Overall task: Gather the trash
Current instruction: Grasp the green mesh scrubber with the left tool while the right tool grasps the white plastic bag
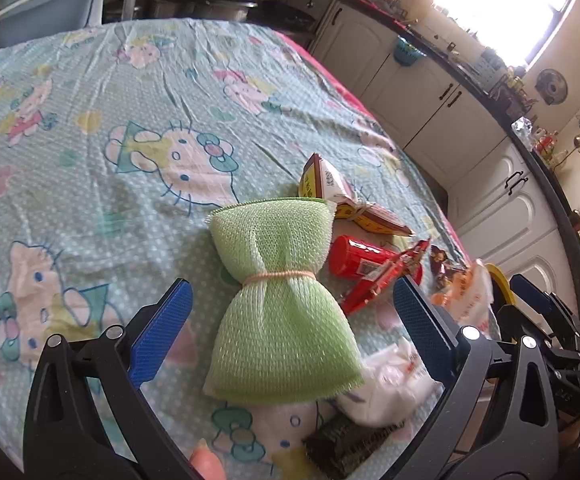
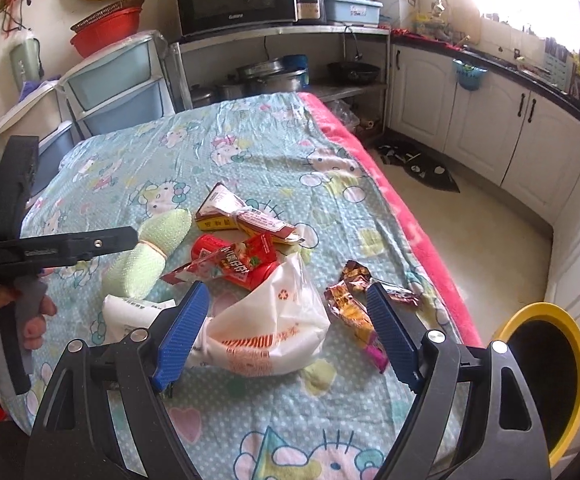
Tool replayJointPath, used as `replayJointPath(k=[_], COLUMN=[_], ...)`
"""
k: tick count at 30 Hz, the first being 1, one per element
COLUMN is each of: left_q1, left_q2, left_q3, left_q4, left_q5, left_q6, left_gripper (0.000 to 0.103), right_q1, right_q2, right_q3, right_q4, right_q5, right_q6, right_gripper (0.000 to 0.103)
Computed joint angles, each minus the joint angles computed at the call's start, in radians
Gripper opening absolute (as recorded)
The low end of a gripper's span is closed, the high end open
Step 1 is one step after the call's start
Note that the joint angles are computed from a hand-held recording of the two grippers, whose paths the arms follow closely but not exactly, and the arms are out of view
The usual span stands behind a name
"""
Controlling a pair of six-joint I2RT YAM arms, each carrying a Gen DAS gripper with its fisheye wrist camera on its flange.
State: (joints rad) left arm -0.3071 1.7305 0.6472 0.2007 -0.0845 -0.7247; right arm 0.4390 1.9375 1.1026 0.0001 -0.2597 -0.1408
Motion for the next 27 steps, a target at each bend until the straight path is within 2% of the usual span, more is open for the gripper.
replayJointPath(k=[6,10,15,16,22,27], left_q1=[0.017,0.015,0.007,0.007,0.018,0.025], left_q2=[0.087,0.131,0.165,0.164,0.15,0.105], left_q3=[0.055,0.077,0.092,0.089,0.065,0.025], left_q4=[-0.004,-0.003,-0.011,-0.009,0.014,0.034], left_q5=[0.02,0.029,0.01,0.006,0.016,0.019], left_q6=[-0.007,-0.009,0.006,0.009,0.017,0.012], left_gripper=[0.092,0.082,0.064,0.062,0.055,0.053], right_q1=[0.008,-0.004,-0.016,-0.016,-0.016,-0.011], right_q2=[0.103,0.133,0.141,0.139,0.129,0.094], right_q3=[0.124,0.154,0.157,0.151,0.135,0.097], right_q4=[-0.097,-0.125,-0.127,-0.123,-0.119,-0.103], right_q5=[-0.013,-0.06,-0.088,-0.089,-0.098,-0.103], right_q6=[-0.02,-0.007,-0.012,-0.013,-0.036,-0.058], right_gripper=[0.066,0.056,0.045,0.039,0.029,0.023])
